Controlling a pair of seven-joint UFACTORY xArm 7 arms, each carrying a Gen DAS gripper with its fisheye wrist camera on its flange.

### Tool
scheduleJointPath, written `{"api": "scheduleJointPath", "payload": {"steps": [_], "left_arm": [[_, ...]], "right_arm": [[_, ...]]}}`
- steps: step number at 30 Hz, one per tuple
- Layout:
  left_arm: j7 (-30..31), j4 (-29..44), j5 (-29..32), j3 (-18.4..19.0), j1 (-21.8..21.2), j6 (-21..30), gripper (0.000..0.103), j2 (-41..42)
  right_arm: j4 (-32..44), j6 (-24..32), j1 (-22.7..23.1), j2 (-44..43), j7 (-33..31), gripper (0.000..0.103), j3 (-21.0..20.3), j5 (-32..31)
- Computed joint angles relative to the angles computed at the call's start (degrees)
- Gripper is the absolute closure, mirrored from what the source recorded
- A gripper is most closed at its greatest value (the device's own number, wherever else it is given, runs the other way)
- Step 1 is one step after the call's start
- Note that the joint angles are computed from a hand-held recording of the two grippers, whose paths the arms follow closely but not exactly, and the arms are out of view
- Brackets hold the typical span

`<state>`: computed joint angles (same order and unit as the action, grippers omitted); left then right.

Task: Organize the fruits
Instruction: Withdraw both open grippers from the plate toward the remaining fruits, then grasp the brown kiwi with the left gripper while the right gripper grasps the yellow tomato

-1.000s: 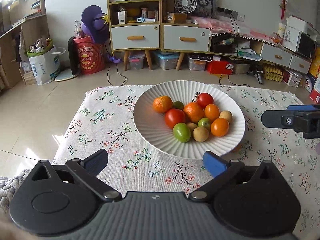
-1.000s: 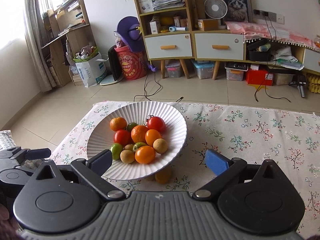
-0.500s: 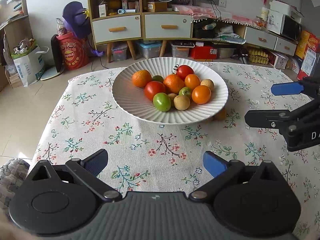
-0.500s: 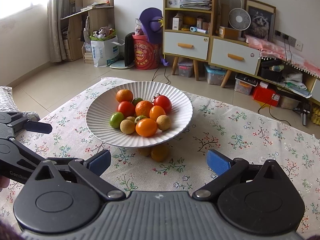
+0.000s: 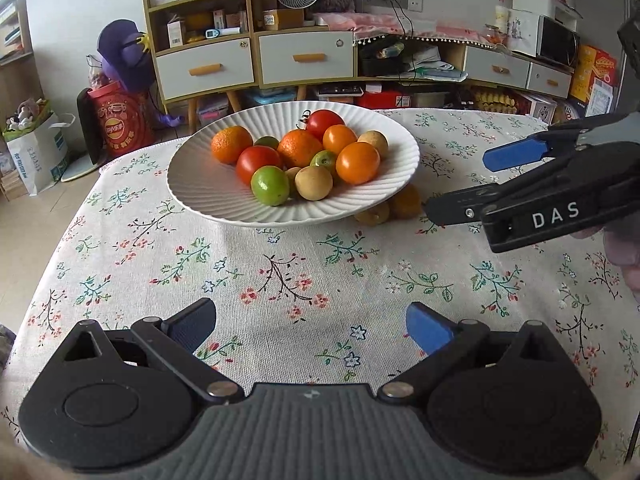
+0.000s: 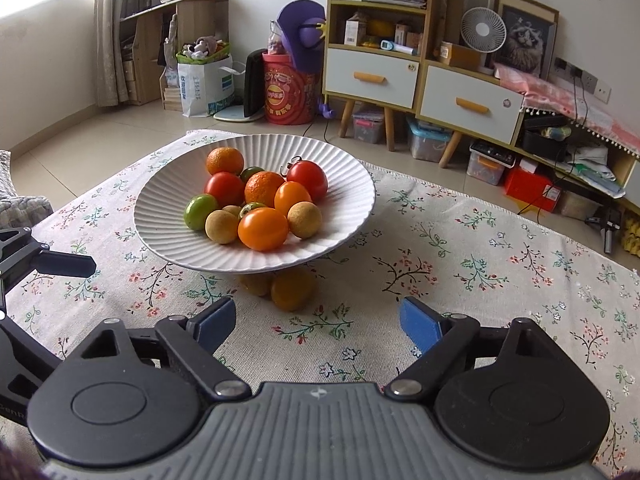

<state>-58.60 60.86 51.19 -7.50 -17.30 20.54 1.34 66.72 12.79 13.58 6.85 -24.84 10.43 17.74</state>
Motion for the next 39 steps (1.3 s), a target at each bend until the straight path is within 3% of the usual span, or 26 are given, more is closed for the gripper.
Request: {"api": "scheduleJointPath", "payload": {"steps": [3, 6, 9, 14, 16, 25, 37, 39], "left_arm": [[-5.37, 1.03, 6.47, 0.58, -0.07, -1.6, 0.007, 1.15], [-8.88, 2.31, 10.69, 1.29, -0.39, -3.06, 0.015, 2.58], [-7.8, 3.42, 10.11, 1.75, -0.84, -3.67, 0.026, 4.0], [-8.59, 4.75, 10.83, 2.81, -2.32, -4.17, 0.035, 5.38], [-8.93, 5.46, 11.38, 3.12, -2.94, -4.25, 0.04, 6.0], [-15.46, 9.29, 15.14, 4.74, -5.76, -3.07, 0.053, 9.06], [-24.32, 15.45, 14.43, 5.66, -9.45, 4.77, 0.056, 12.98], [-24.95, 15.81, 14.11, 5.81, -9.75, 5.88, 0.061, 13.09]], "right_arm": [[1.37, 1.23, -1.46, 1.11, -5.92, 0.034, 1.92, 5.74], [2.71, 3.39, -2.35, 1.89, -9.8, 0.047, 2.73, 10.51], [3.88, 4.33, -2.77, 2.77, -13.3, 0.055, 3.01, 13.77], [6.45, 7.92, -3.8, 4.18, -18.08, 0.065, 3.71, 20.49], [6.95, 9.29, -3.45, 4.44, -18.47, 0.076, 3.13, 19.91], [4.36, 8.87, -3.18, 1.67, -15.79, 0.077, 0.67, 19.97], [4.69, 8.87, -3.34, 1.32, -13.29, 0.077, 0.01, 19.64], [4.55, 9.1, -3.36, 1.13, -13.01, 0.077, -0.14, 19.28]]}}
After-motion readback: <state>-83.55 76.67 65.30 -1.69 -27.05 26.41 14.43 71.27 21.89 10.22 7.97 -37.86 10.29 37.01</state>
